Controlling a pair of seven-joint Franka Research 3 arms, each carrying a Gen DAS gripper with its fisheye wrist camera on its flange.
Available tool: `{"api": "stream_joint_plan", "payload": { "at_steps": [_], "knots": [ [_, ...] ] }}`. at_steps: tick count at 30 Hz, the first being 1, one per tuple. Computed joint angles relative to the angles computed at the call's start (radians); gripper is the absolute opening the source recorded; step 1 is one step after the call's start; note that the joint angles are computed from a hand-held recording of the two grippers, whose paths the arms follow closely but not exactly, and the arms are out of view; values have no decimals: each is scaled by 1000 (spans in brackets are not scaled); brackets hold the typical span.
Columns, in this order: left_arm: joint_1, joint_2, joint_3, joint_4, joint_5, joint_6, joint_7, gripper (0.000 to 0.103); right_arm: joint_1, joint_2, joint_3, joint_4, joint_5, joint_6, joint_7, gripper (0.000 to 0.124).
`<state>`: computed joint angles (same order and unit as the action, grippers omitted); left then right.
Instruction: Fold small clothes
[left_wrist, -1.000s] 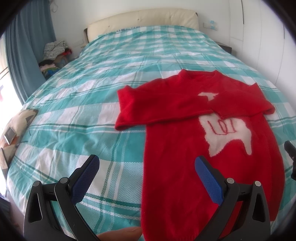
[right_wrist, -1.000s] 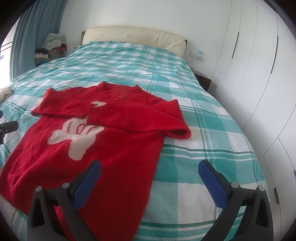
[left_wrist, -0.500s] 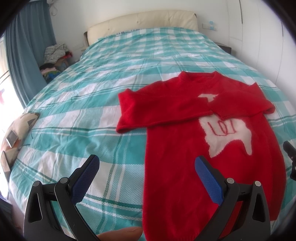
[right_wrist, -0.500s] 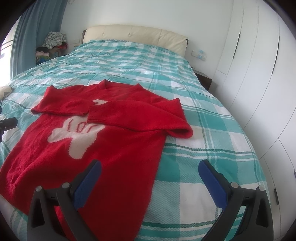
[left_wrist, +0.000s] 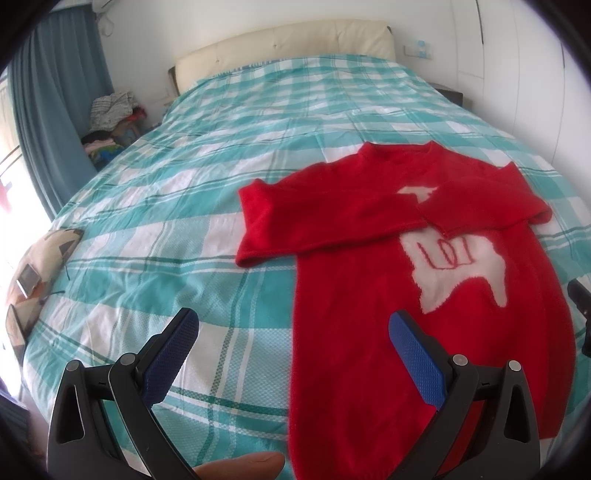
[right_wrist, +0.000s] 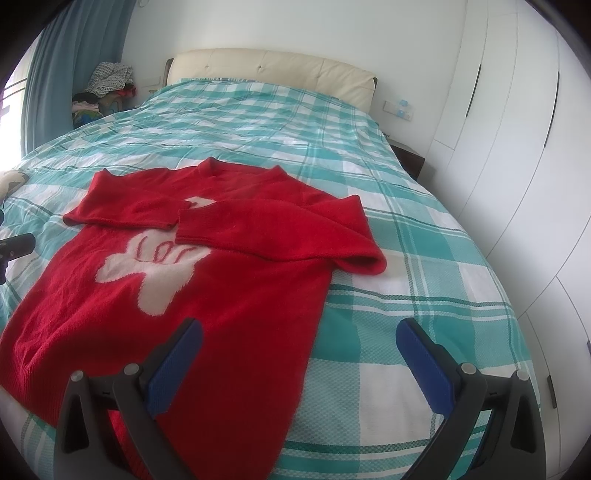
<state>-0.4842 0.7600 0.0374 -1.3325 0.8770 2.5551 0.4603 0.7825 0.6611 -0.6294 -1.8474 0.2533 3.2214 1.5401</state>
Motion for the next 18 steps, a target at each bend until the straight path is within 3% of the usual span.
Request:
{"api": "stream_joint_plan", "payload": {
  "at_steps": [6, 11, 18],
  "knots": [
    [2, 2, -2, 5, -7, -4, 9, 103, 4, 4, -5, 2, 1, -2, 1, 103],
    [2, -3, 5, -1, -7, -11, -5, 103, 86, 55, -114, 12, 12, -29, 57, 103],
    [37, 14, -7, 24, -54, -59, 8, 103, 111, 71, -173, 12, -23, -58, 135, 103]
  ]
}}
